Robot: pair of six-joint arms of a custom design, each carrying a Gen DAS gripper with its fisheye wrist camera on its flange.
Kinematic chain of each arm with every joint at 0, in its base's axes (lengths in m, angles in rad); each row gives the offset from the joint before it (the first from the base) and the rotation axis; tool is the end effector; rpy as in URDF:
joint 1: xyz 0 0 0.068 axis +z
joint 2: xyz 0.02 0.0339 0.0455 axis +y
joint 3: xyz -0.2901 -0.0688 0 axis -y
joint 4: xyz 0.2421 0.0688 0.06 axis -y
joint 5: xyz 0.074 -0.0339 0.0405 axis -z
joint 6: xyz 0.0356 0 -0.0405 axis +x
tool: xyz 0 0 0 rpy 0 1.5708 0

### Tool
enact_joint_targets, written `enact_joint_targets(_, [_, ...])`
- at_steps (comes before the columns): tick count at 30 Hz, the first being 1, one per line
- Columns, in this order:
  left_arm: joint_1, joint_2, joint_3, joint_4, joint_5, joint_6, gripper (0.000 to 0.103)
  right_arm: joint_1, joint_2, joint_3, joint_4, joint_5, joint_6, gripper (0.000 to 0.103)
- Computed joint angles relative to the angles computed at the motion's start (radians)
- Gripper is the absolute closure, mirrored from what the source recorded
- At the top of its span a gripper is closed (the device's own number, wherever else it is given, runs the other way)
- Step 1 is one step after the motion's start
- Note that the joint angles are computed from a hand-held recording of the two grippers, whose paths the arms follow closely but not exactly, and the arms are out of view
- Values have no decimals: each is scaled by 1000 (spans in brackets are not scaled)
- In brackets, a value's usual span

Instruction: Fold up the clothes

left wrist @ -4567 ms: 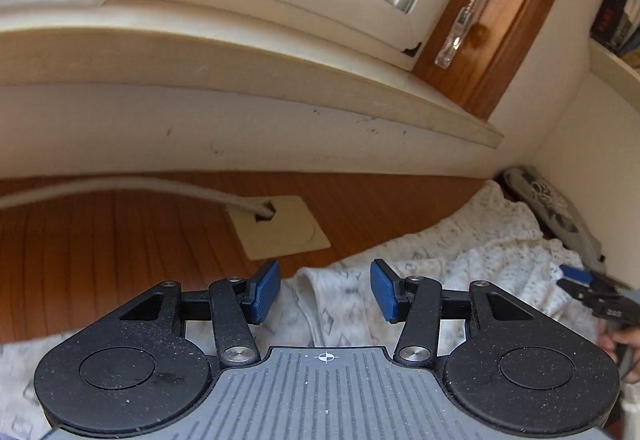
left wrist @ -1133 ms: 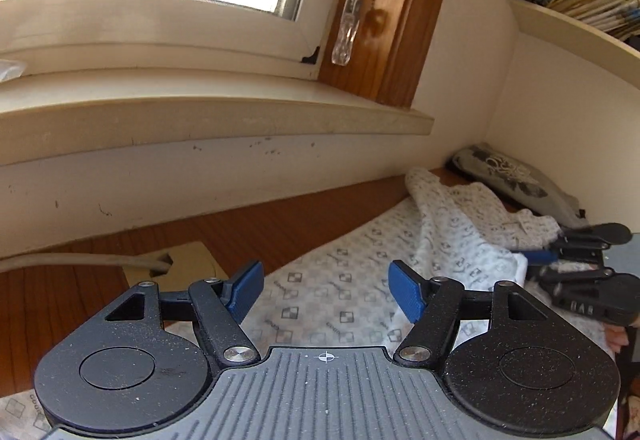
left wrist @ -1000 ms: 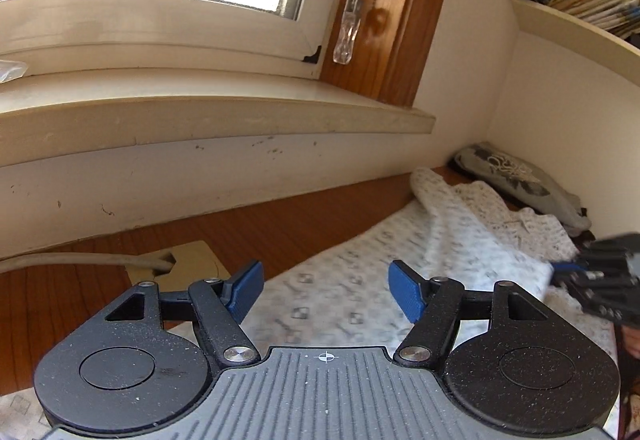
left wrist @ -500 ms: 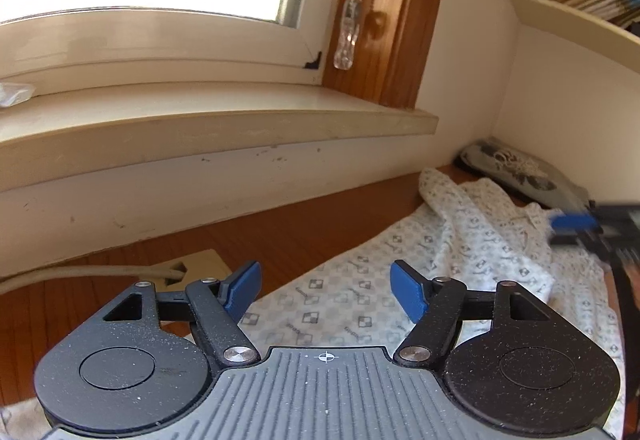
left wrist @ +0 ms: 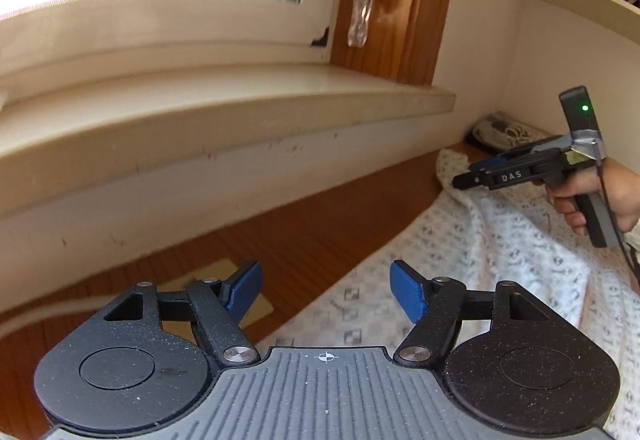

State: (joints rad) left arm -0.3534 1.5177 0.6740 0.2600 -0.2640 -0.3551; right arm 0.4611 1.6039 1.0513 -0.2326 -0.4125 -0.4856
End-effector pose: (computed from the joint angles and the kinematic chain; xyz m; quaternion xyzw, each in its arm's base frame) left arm 0.2854 -0.0954 0.2025 -0.0631 0.8729 -0.0542 0.4807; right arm 0.3004 0.1652 0.2521 -0.4820 0.7691 0.1846 0.3770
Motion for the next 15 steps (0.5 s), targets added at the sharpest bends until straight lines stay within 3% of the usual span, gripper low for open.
enact_joint_targets(1, [7, 0, -5, 4, 12, -6, 29, -27, -10, -9, 5, -36, -1, 79])
enact_joint_targets(2, [14, -1, -9, 8, 25, -11, 29, -55, -20, -18, 9, -71, -2, 95])
enact_joint_targets(3, [19, -7, -23, 26, 29, -19, 28, -83, -28, -25, 12, -108, -3, 99])
enact_joint_targets(8, [42, -12, -40, 32, 62, -65, 27, -229, -66, -81, 69, -258, 43, 101])
enact_joint_targets(12, [61, 3, -20, -6, 97, -88, 26, -274, 7, -52, 67, -196, 57, 99])
enact_joint_targets(15, [58, 2, -24, 2, 85, -85, 26, -288, 16, -64, 92, -253, 92, 93])
